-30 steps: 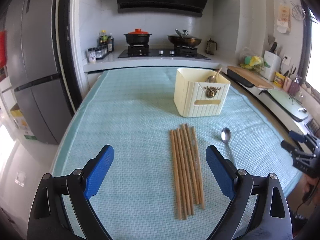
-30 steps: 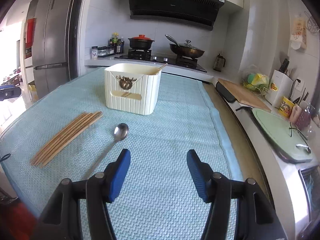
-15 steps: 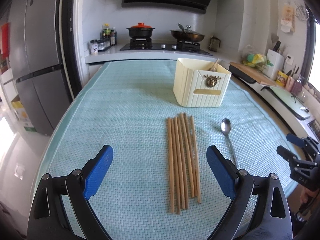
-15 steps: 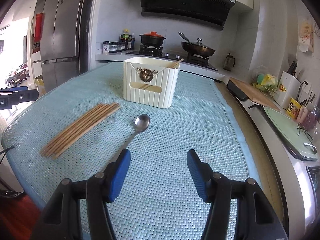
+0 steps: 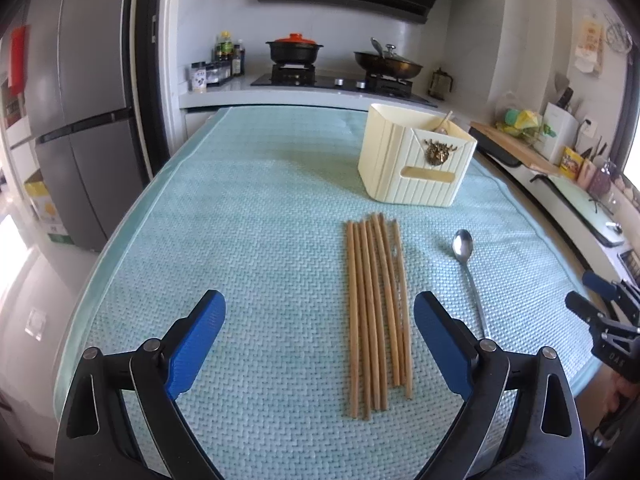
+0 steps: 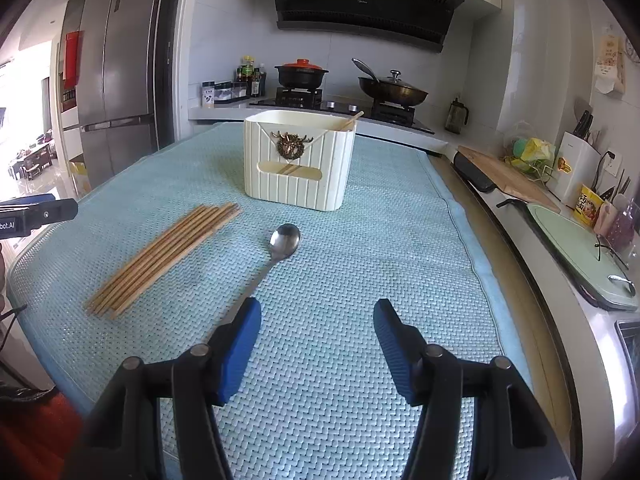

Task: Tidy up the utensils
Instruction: 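Withdraw both tools from the box back toward the remaining utensils, then grasp another chopstick with the left tool while the right tool grasps the small spoon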

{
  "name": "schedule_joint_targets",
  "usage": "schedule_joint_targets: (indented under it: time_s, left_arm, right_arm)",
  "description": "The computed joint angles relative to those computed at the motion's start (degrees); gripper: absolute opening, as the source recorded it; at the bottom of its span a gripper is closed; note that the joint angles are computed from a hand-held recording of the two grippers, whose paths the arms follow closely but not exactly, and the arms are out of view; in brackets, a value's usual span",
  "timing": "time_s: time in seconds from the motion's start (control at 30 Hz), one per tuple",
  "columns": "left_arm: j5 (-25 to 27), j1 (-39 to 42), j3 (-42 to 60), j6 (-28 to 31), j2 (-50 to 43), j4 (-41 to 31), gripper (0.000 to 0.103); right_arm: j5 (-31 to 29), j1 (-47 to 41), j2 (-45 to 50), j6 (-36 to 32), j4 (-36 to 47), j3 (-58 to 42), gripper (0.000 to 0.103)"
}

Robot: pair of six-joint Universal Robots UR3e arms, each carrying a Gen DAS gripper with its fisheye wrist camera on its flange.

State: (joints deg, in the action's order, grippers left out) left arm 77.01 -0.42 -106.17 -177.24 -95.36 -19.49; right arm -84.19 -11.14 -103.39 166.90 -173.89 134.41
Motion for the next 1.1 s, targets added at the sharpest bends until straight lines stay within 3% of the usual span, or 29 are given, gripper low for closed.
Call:
schedule_joint_targets:
  time_s: [0.67, 1.1]
  left_arm:
    - [-0.8, 0.6, 6.6, 0.8, -6.4, -4.9, 0.097]
    - [1.1, -2.6, 27.1, 7.4, -22.1, -17.3, 0.097]
  right_arm:
    - [1.1, -0.3, 1.8, 4.6, 6.9, -3.3, 0.060]
    - [-0.2, 2.2, 2.5, 4.8, 7.5, -4.6, 0.060]
